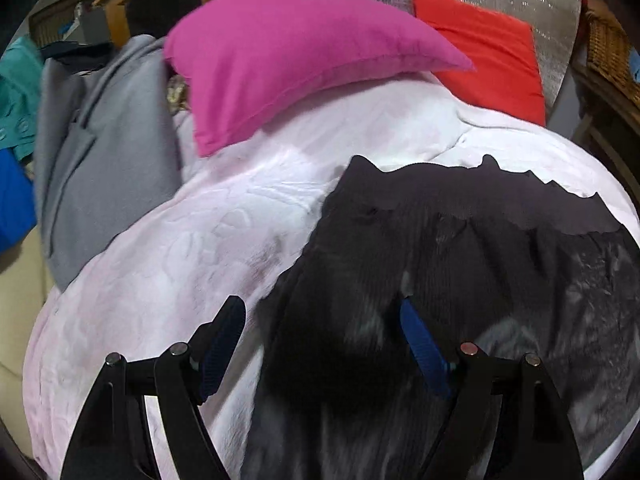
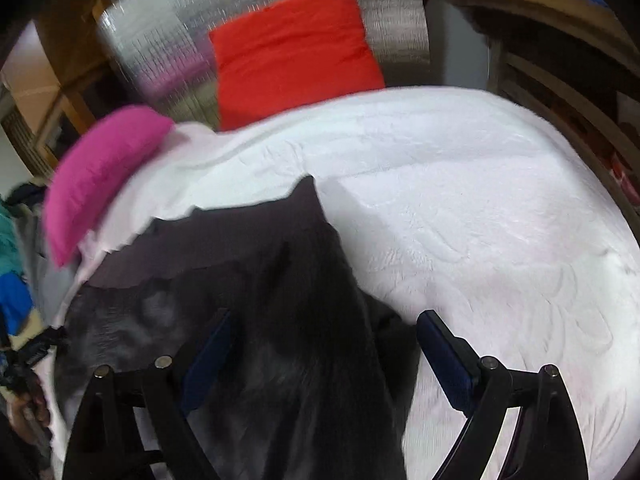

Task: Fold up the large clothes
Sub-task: 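Move both open grippers to the ribbed edge of the black bundle, then close both grippers on the ribbed edge of the black bundle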

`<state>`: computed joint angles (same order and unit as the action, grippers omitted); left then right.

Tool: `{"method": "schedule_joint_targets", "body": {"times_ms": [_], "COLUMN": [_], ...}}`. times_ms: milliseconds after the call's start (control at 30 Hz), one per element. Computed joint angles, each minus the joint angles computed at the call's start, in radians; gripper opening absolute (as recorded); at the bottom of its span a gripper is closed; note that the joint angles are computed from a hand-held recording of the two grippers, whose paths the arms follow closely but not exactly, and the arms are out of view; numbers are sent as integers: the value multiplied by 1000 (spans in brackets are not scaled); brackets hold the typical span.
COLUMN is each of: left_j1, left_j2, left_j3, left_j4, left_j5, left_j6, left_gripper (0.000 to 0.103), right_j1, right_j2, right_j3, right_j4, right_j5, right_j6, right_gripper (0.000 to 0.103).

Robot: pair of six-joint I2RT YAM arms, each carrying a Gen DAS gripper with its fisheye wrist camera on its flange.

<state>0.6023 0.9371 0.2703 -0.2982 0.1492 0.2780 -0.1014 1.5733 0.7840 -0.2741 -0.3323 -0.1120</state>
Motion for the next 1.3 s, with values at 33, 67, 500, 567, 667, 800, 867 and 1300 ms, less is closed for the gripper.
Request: {"method": "schedule_joint_targets", "body": {"times_ms": [33, 67, 500, 567, 667, 800, 867, 1300], "left_j1": [-26, -41, -218, -198, -229, -178, -121, -249], "left_j2": [30, 45, 295, 402, 464, 377, 308, 553], "left_j3": [7, 14, 75, 91, 89, 95, 106, 215], "left_j4": [24, 39, 235, 283, 341, 273, 219, 287], "left_j5": [-17, -26, -185, -180, -225, -155, -70, -187], "left_j6": [-14, -20, -148, -158, -173, -143, -121, -171], "left_gripper": [81, 81, 12, 13, 14, 20, 29, 19], "right_j1": [4, 2, 114, 90, 112, 59, 5, 107], "right_j2": [32, 52, -38, 42, 105, 107, 110, 202], "right_j3": [17, 30, 47, 77, 29, 50, 83, 181], "right_j4": [8, 18, 25, 25, 104, 66, 18, 13], "right_j5": [-4, -22, 93, 115, 161, 51, -39, -2], "right_j6": [7, 14, -60, -37, -17, 20, 27, 22], "right_gripper": [90, 89, 9, 9, 9, 16, 34, 16]}}
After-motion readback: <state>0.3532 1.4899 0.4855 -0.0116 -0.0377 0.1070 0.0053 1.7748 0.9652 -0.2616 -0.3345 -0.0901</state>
